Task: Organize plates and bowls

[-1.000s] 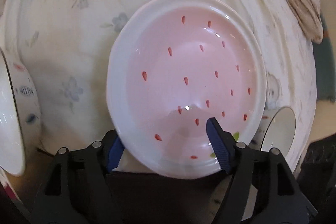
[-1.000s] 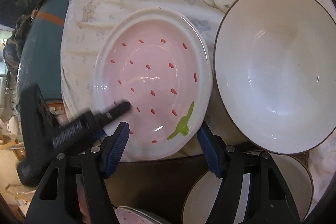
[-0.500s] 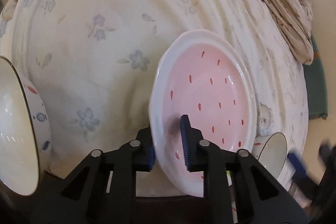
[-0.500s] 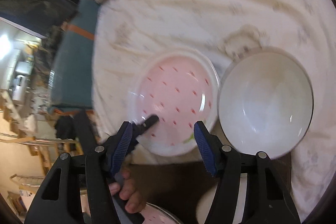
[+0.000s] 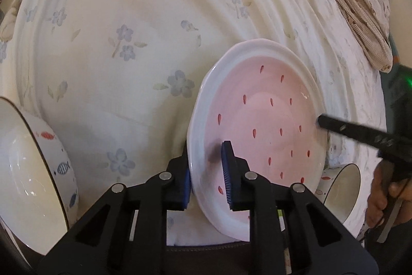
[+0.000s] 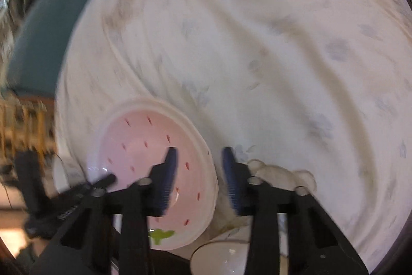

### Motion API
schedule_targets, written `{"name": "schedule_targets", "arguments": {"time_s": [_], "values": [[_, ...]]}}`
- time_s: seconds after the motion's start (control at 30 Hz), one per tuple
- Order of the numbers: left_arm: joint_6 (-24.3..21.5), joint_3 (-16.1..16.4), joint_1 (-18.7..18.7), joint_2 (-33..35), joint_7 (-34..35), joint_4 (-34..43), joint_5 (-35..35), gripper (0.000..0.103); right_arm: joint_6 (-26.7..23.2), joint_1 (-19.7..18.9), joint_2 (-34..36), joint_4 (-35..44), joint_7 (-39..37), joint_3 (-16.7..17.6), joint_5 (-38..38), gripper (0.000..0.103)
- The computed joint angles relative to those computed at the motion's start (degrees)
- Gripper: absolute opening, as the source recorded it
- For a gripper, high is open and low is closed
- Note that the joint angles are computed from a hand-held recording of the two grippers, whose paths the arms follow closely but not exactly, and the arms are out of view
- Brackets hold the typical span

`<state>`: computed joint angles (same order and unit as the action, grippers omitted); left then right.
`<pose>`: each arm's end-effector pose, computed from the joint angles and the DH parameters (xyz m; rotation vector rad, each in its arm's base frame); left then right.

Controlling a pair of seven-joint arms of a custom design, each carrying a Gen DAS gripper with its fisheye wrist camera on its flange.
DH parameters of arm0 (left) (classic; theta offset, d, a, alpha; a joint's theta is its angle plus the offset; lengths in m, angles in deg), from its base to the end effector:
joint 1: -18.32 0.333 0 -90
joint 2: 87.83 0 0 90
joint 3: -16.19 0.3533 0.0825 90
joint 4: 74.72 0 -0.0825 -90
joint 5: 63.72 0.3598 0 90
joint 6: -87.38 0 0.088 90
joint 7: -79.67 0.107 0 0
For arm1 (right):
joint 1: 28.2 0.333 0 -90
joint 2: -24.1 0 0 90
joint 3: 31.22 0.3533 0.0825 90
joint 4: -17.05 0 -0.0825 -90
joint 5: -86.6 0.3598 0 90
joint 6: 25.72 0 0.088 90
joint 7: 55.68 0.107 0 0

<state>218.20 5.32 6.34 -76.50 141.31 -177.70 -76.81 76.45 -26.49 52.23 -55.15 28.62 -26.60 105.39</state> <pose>0.5788 -0.2399 0.5155 2.3315 -1.8491 0.5241 0.6944 0.0909 0.5246 -2.1439 1.8718 0.3336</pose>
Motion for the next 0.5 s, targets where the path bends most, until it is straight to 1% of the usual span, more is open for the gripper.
{"name": "schedule_targets", "arguments": {"time_s": [0.07, 0.1, 0.13, 0.23, 0.3, 0.37, 0.4, 0.47, 0.5], "values": [[0.34, 0.05, 0.01, 0.01, 0.12, -0.17, 0.12, 0.018, -3.05, 0.20, 1.92, 1.85, -0.44, 0.20, -0.85, 0.031], [0.29, 0.12, -0.03, -0.13, 0.13, -0.29, 0.48, 0.018, -3.58, 0.08, 2.33, 1.83, -0.59, 0.36, -0.53, 0.029], [0.24, 0.15, -0.10, -0.03, -0.10, -0.15, 0.75, 0.018, -3.54, 0.15, 2.45, 1.31, -0.70, 0.44, -0.43, 0.024], [1.53, 0.08, 0.76, -0.15, -0.27, -1.11, -2.51, 0.019, 2.30, 0.36, -0.90, -4.87, -2.22, 0.47, 0.36, 0.025], [2.18, 0.34, 0.81, -0.58, -0.83, -1.57, -2.20, 0.019, 5.83, 0.14, -3.92, -9.24, -4.59, 0.61, 1.38, 0.024], [2.36, 0.91, 0.31, -1.75, -3.23, -1.99, 1.12, 0.020, 8.52, -0.71, -6.65, -13.09, -6.09, 0.82, 4.92, 0.024], [1.97, 0.80, 0.55, -2.02, -2.95, -1.88, 0.88, 0.020, 9.79, -1.14, -8.25, -15.24, -7.41, 0.97, 6.97, 0.024], [2.17, 0.41, 1.43, -2.92, -1.11, -2.28, -2.00, 0.020, 14.03, -1.25, -12.04, -19.85, -8.60, 0.67, 10.82, 0.024], [2.40, 0.26, 1.85, -3.49, 0.09, -2.64, -3.50, 0.020, 14.84, -1.40, -13.14, -21.01, -8.90, 0.39, 12.72, 0.024]]}}
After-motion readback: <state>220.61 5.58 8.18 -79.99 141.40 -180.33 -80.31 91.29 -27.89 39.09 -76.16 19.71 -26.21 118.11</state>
